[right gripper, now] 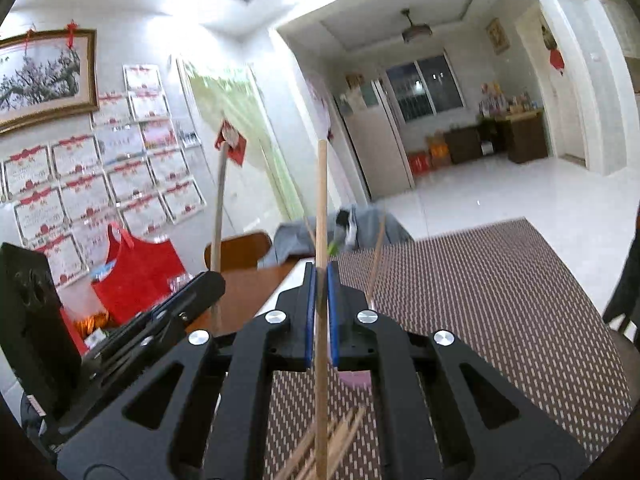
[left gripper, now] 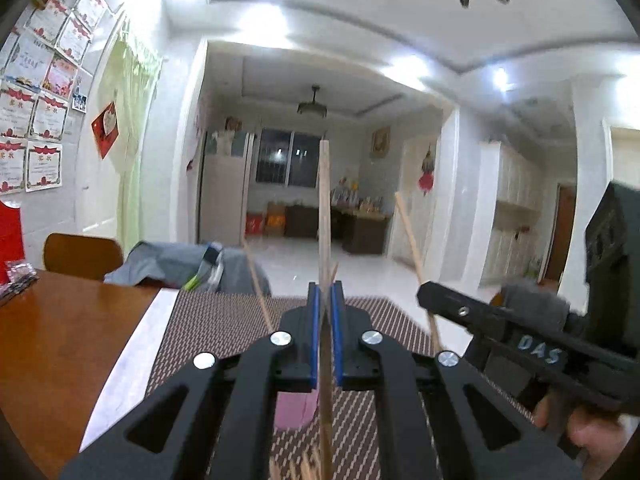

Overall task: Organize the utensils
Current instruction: 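Lift both held chopsticks upright and carry them over the pink cup, then lower the chopsticks into the pink cup and open both tools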

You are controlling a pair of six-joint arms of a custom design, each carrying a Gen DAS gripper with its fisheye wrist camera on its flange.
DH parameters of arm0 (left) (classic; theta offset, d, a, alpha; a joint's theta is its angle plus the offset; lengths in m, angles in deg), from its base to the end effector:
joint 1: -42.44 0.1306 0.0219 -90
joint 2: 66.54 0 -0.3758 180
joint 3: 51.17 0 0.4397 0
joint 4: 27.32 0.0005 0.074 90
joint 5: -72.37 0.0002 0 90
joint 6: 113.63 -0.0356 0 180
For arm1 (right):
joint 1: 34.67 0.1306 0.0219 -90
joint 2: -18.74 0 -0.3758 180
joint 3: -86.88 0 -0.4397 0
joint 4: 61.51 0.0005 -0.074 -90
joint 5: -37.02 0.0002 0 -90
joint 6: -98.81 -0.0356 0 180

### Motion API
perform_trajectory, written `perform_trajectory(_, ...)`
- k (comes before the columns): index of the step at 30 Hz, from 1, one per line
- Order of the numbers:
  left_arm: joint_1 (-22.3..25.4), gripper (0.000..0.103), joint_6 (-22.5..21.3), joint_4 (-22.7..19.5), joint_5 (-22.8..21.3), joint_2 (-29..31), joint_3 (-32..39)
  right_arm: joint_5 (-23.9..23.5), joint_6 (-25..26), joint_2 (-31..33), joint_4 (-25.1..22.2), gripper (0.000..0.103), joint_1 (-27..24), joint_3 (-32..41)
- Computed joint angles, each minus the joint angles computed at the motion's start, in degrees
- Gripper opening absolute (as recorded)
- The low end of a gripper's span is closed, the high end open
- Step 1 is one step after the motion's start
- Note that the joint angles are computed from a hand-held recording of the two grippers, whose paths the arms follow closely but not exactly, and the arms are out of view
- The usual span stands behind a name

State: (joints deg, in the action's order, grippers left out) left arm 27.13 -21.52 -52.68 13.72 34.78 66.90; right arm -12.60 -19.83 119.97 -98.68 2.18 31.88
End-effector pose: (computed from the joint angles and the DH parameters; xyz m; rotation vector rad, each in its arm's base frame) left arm 0.5929 -0.1820 0.6100 0.6028 1.6412 -0.6928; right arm 0.4909 0.3385 0.6528 0.3670 1.7135 0.1984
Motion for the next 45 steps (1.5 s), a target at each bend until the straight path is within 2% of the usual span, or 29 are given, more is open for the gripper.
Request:
perform_trajectory(3,0.1,0.006,3.8,5.2,0.5,2.6,2.3,0.1,4.0,2.2,5.2,0.006,-1.5,1.8)
perform_trajectory(5,0.1,0.006,5.9,7.5,1.0,4.6,4.2,-0.4,4.8,3.4,6.7,0.006,-2.3,3.0)
perform_trajectory(7,0.1,0.006,7.3,8.3,1.4,6.6,6.3,-0.9,5.5,4.9,8.3,0.006,-3.3,4.4)
perform_trajectory(12,-0.3,0.006,12.2,13.3,-0.4,11.2,10.0,-1.8,6.8,8.0,12.0,0.006,-4.8,6.8)
perform_trajectory(18,-1.2,0.006,14.0,15.8,-3.9,15.8,14.1,-0.9,9.8,10.6,17.8,0.006,-6.2,7.9)
perform_trajectory(24,-1.9,0.006,13.2,15.8,-8.3,20.6,19.6,-0.8,12.1,12.8,21.2,0.006,-7.5,8.7)
perform_trajectory(26,-2.0,0.006,13.4,14.5,-8.7,22.2,21.7,-1.0,12.1,12.7,23.2,0.006,-7.8,7.4)
perform_trajectory(31,-2.3,0.006,12.4,13.2,-9.9,24.3,23.5,-1.6,11.5,12.9,23.8,0.006,-8.5,6.3)
perform_trajectory(40,-2.3,0.006,9.5,9.9,-10.4,23.3,20.9,-1.7,11.0,11.9,23.2,0.006,-8.4,4.1)
perform_trajectory(45,-2.2,0.006,7.6,7.5,-11.5,21.2,18.1,-1.5,11.0,10.8,21.4,0.006,-7.7,2.8)
